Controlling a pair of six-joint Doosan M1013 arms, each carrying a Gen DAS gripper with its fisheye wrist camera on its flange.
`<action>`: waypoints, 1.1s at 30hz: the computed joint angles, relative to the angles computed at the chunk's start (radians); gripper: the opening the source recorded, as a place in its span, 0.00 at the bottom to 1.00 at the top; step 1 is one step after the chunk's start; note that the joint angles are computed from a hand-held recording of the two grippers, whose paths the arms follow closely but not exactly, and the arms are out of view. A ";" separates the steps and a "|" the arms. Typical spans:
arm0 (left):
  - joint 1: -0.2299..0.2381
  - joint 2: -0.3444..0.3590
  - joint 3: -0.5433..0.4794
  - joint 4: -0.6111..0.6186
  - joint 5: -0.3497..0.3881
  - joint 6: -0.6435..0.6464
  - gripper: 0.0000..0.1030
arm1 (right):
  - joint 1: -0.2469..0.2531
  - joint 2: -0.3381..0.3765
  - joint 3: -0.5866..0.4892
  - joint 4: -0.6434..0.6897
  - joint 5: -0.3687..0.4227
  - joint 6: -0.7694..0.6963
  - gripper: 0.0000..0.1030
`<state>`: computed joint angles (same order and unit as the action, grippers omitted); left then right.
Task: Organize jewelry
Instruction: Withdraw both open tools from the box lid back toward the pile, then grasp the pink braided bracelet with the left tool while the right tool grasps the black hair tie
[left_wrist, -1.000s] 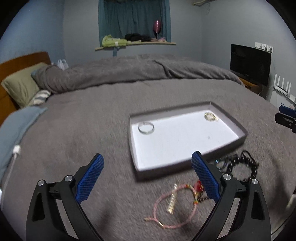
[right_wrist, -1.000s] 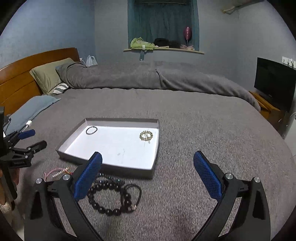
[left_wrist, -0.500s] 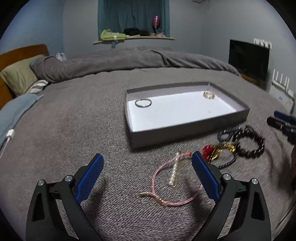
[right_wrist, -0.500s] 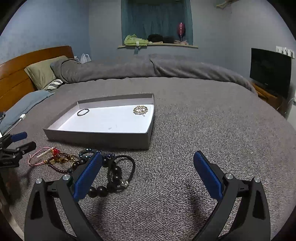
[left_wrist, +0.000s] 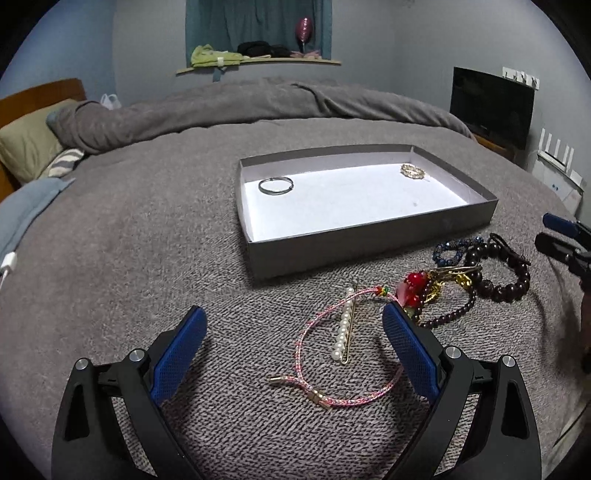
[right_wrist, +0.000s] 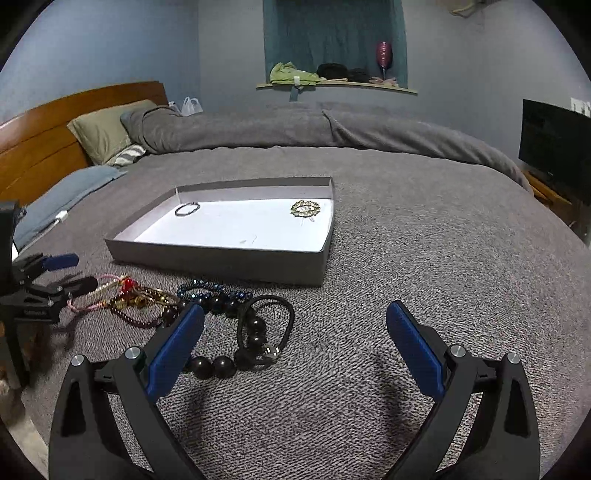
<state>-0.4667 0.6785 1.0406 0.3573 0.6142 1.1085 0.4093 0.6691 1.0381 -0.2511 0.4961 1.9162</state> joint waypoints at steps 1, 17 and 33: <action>0.001 0.001 -0.002 -0.009 0.002 0.006 0.91 | 0.000 0.002 -0.003 0.003 0.006 -0.001 0.95; 0.018 0.020 -0.033 -0.142 0.048 0.100 0.51 | -0.006 0.013 -0.022 0.093 0.044 -0.051 0.71; 0.023 0.038 -0.064 -0.207 0.119 0.168 0.25 | -0.004 0.023 -0.037 0.093 0.073 -0.058 0.60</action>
